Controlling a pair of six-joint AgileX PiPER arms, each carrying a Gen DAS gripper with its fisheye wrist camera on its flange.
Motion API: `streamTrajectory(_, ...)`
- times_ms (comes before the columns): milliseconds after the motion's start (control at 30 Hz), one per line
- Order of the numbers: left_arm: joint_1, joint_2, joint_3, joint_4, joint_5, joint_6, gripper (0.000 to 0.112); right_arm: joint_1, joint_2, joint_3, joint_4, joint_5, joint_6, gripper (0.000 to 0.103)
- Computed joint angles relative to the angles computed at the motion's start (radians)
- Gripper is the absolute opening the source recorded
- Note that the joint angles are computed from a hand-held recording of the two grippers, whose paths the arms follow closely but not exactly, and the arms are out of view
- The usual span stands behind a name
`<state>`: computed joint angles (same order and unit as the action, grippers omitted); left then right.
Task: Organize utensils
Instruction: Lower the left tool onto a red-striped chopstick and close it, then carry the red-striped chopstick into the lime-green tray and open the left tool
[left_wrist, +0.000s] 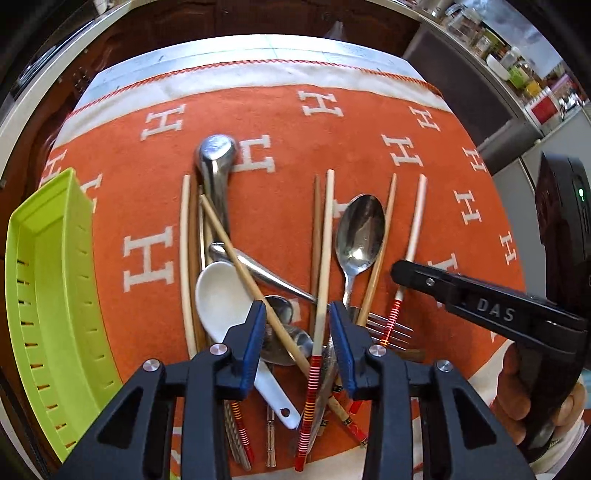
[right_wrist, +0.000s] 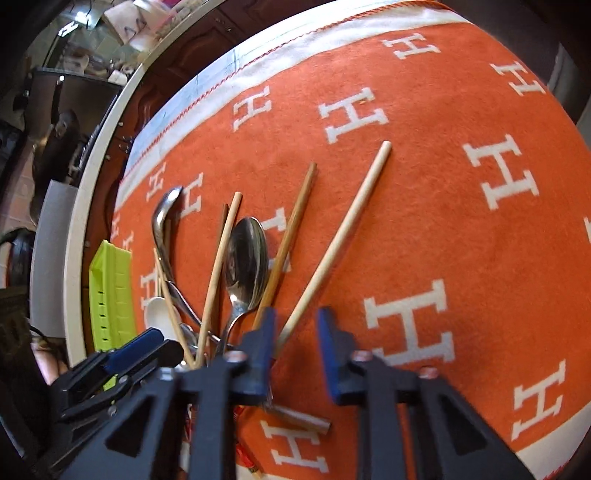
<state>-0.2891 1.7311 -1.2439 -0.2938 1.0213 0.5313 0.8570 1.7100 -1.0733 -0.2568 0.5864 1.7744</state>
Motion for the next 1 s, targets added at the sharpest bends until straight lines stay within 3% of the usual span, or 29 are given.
streamTrajectory(100,-0.026,0.014,-0.006,0.022,0.000,-0.005,0.034,0.006,-0.002,-0.012,-0.041,0.030,0.026,0.011)
streamTrajectory(233,-0.051,0.047,-0.013,0.046,0.007,-0.015,0.011,0.021,-0.045,0.024,-0.096,0.039,0.089,0.006)
streamTrajectory(500,-0.073,0.082,-0.011,0.053,-0.010,-0.031,0.006,0.048,-0.072,0.082,-0.118,0.020,0.141,0.006)
streamTrajectory(667,-0.045,0.028,0.013,0.037,-0.032,-0.027,0.004,0.067,-0.090,0.095,-0.159,0.014,0.190,0.006)
streamTrajectory(867,0.036,-0.051,0.004,-0.027,0.032,0.017,0.004,0.113,-0.120,0.067,-0.202,0.065,0.237,0.006)
streamTrajectory(1000,0.172,-0.107,-0.017,-0.074,0.094,0.096,0.004,0.147,-0.116,0.006,-0.212,0.123,0.224,0.006)
